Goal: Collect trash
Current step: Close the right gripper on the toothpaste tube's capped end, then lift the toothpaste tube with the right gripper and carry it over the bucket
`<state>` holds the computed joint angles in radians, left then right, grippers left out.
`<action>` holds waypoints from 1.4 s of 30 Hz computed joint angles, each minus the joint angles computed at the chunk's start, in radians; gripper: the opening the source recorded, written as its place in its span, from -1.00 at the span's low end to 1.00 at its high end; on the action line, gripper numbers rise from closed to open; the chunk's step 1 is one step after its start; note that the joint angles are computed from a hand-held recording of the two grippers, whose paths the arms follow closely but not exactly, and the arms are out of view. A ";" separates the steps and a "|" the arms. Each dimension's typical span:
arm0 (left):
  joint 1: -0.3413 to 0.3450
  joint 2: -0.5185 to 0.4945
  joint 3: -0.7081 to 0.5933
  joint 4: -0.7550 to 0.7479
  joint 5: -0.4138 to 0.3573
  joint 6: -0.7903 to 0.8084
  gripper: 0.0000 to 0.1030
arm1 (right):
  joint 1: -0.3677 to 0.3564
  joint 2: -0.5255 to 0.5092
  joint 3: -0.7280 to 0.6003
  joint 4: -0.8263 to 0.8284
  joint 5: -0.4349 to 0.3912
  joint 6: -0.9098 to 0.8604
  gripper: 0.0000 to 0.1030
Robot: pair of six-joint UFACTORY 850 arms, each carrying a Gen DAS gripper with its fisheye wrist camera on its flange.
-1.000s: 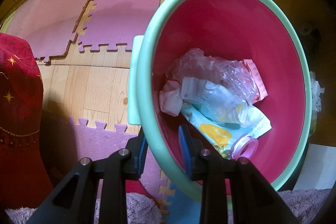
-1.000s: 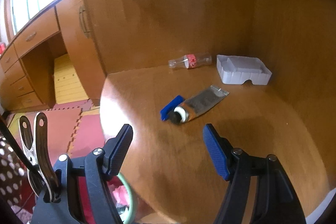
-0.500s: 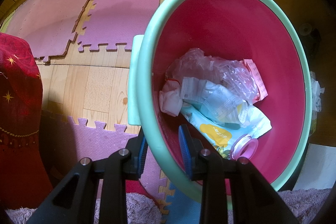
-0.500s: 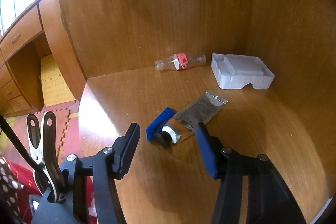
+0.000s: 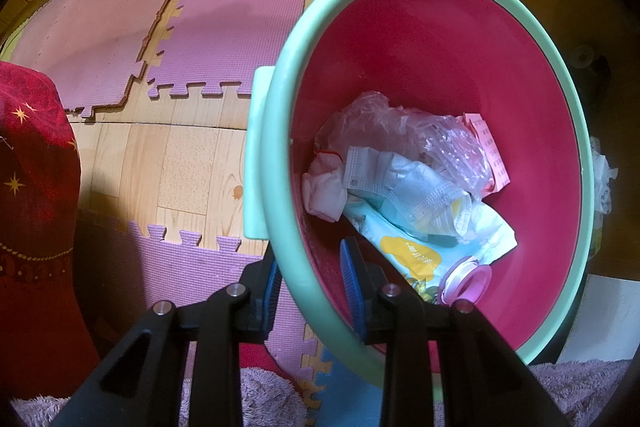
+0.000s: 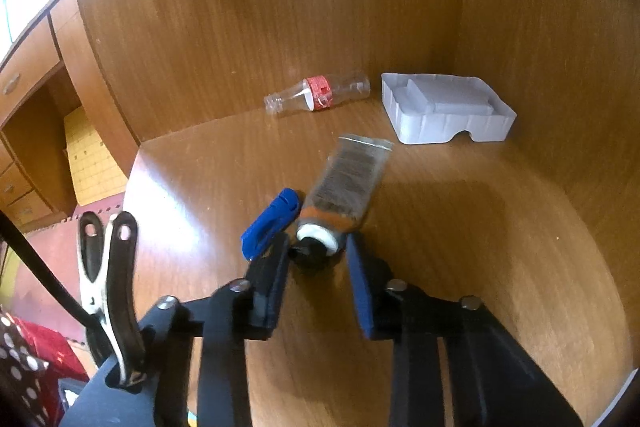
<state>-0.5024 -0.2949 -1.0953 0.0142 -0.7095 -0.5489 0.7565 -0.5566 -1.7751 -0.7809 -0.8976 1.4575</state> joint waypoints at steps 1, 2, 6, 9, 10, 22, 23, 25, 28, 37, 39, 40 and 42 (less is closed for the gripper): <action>0.000 0.000 0.000 0.000 0.000 0.000 -0.41 | 0.001 0.001 0.002 -0.003 -0.005 -0.002 -0.49; 0.000 0.000 0.000 0.001 0.000 0.000 -0.41 | 0.003 0.002 0.004 -0.006 -0.011 -0.003 -0.49; 0.000 0.000 0.000 0.000 0.000 0.000 -0.41 | 0.004 0.027 0.039 -0.012 -0.018 0.011 -0.49; 0.000 0.000 0.000 0.001 0.000 0.000 -0.41 | 0.004 0.046 0.063 -0.016 -0.009 0.006 -0.49; 0.000 0.000 0.000 0.001 0.000 0.000 -0.41 | 0.004 0.045 0.062 -0.022 -0.013 0.003 -0.46; -0.002 -0.004 -0.001 0.006 0.001 -0.005 -0.41 | -0.015 -0.051 -0.076 0.003 -0.103 -0.122 -0.09; -0.002 -0.004 -0.001 0.005 0.002 -0.005 -0.41 | -0.017 -0.053 -0.078 0.002 -0.099 -0.121 -0.09; -0.002 -0.004 -0.002 0.006 0.001 -0.005 -0.41 | -0.019 -0.052 -0.077 0.005 -0.093 -0.119 -0.09; -0.002 -0.004 -0.002 0.006 0.000 -0.005 -0.41 | -0.024 -0.043 -0.065 0.016 -0.076 -0.111 -0.09; -0.001 -0.003 -0.001 0.005 0.001 -0.004 -0.41 | -0.023 -0.003 -0.005 0.016 -0.035 -0.067 -0.31; -0.001 -0.003 -0.001 0.005 0.001 -0.004 -0.41 | -0.023 0.007 0.009 0.012 -0.027 -0.055 -0.31; -0.001 -0.004 -0.001 0.005 0.001 -0.004 -0.41 | -0.021 0.012 0.017 0.009 -0.026 -0.047 -0.31; -0.001 -0.003 -0.001 0.005 0.000 -0.004 -0.41 | -0.022 0.022 0.033 0.003 -0.017 -0.032 -0.31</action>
